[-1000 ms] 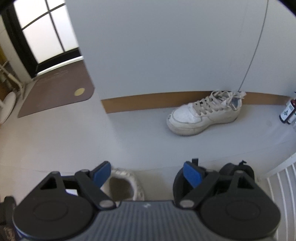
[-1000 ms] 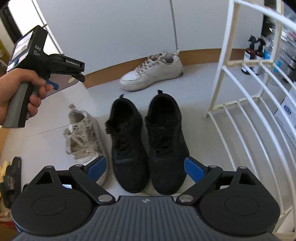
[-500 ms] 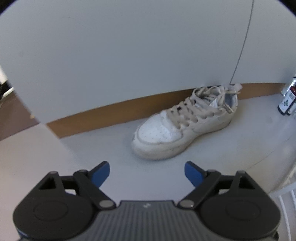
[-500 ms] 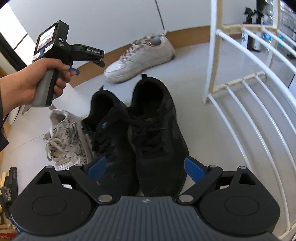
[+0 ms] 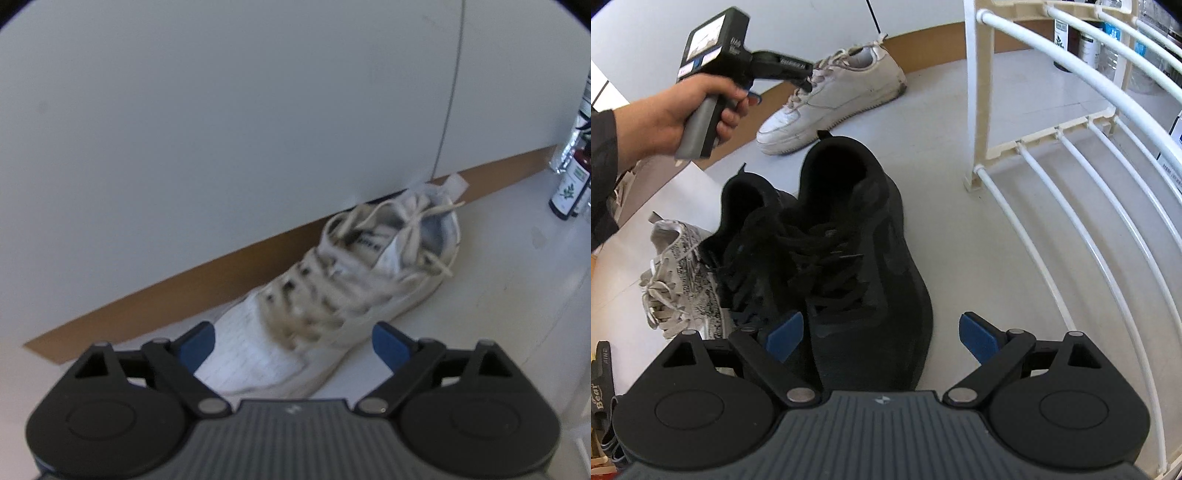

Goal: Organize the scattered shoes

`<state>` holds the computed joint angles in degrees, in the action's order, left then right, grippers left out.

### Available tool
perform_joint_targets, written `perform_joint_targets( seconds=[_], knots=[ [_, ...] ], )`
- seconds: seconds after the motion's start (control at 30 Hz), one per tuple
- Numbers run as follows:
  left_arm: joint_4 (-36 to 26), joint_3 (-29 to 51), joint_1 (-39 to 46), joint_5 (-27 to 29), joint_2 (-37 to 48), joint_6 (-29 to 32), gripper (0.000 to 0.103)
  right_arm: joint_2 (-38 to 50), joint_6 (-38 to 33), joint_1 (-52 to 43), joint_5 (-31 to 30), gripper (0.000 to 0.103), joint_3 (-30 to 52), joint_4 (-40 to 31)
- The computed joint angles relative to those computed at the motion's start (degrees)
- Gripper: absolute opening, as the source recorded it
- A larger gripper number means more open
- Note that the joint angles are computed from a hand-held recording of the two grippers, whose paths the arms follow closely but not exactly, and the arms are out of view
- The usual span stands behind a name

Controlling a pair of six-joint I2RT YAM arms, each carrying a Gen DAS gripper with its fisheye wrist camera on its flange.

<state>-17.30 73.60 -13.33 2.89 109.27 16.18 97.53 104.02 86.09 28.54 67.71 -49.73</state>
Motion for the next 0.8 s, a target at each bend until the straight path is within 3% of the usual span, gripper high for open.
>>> perform_joint_targets(
  seconds=[0.17, 0.23, 0.27, 0.37, 0.63, 0.8],
  knots=[
    [3.63, -1.26, -2.53, -1.22, 0.76, -0.49, 0.092, -0.32, -1.69, -0.78, -1.38, 0.095, -2.08, 2.11],
    [6.69, -3.60, -3.28, -0.94, -0.04, 0.27, 0.071, -0.25, -1.79, -0.92, -1.51, 0.095, -2.22, 1.65],
    [6.57, -4.07, -2.97, 1.85, -0.11, 0.92, 0.064, -0.42, -1.58, -0.95, -1.50, 0.095, -2.53, 1.51],
    [7.13, -4.76, -3.30, 1.85, 0.03, 2.20, 0.059, -0.68, -1.41, -1.02, -1.68, 0.095, -3.06, 1.17],
    [2.47, -2.62, -1.61, 3.38, -0.70, 7.91, 0.028, -0.22, -2.17, -0.46, -1.38, 0.095, -0.89, -0.51],
    [-2.19, -1.43, 1.18, 5.66, -1.64, 10.41, 0.024, 0.56, -2.95, -0.04, -1.40, 0.095, 0.99, -1.40]
  ],
)
